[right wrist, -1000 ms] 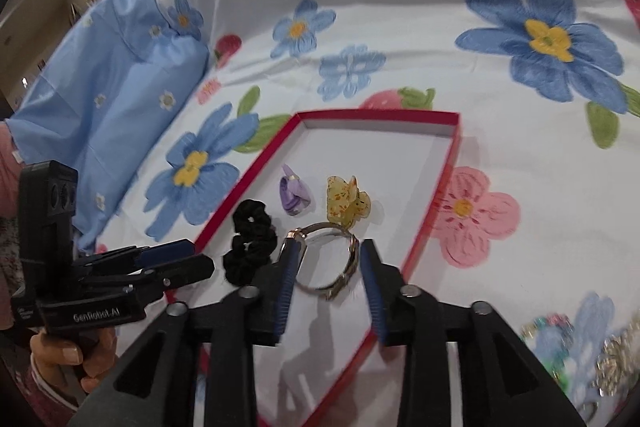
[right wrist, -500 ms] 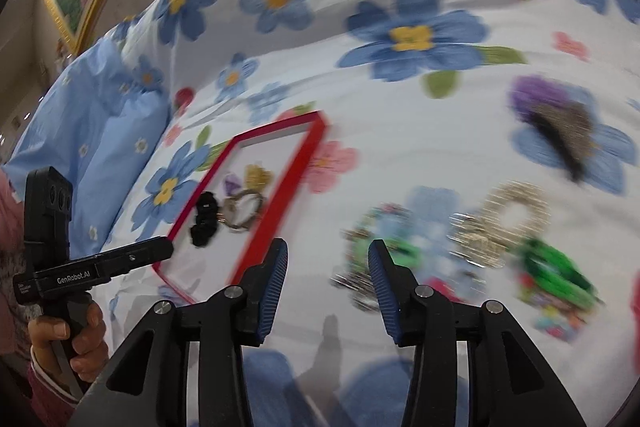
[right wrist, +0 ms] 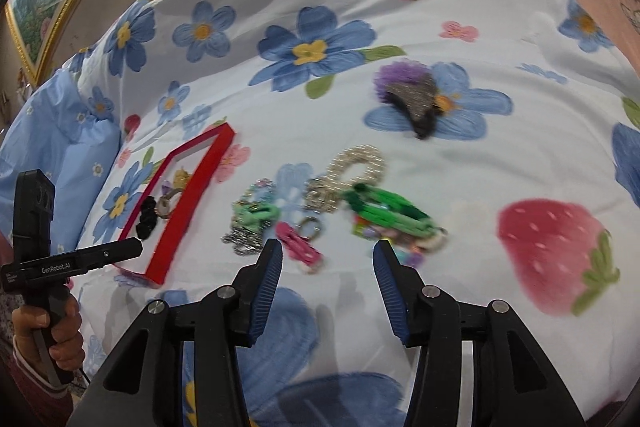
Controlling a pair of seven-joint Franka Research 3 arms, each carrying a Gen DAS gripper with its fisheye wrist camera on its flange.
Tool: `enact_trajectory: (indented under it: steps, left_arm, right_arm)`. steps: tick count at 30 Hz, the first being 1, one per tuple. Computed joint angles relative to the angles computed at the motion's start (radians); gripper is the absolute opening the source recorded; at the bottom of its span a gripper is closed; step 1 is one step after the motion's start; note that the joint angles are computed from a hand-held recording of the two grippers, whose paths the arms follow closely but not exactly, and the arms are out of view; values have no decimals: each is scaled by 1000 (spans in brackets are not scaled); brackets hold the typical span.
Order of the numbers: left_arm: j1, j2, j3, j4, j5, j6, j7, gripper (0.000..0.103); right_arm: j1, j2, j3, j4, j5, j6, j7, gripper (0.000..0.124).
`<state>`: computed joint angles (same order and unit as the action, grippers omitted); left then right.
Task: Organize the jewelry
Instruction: 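Move both open tools back over the remaining jewelry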
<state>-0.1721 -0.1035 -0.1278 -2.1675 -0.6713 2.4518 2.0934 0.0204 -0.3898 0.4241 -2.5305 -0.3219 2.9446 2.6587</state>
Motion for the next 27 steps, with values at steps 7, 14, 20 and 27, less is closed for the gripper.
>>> enact_trajectory:
  steps: [7, 14, 20, 27]
  left_arm:
    - [-20, 38, -28, 50, 39, 4, 7, 66]
    - [-24, 126, -64, 154, 89, 3, 7, 66]
    - [-17, 237, -107, 272, 186, -7, -25, 64]
    - [-21, 371, -156, 410, 316, -59, -59, 37]
  right_arm:
    - [3, -19, -21, -26, 17, -3, -32, 50]
    - [30, 21, -64, 12, 14, -38, -133, 50]
    - [112, 97, -166, 68, 72, -73, -289, 49]
    - [157, 156, -211, 117, 101, -116, -395, 40]
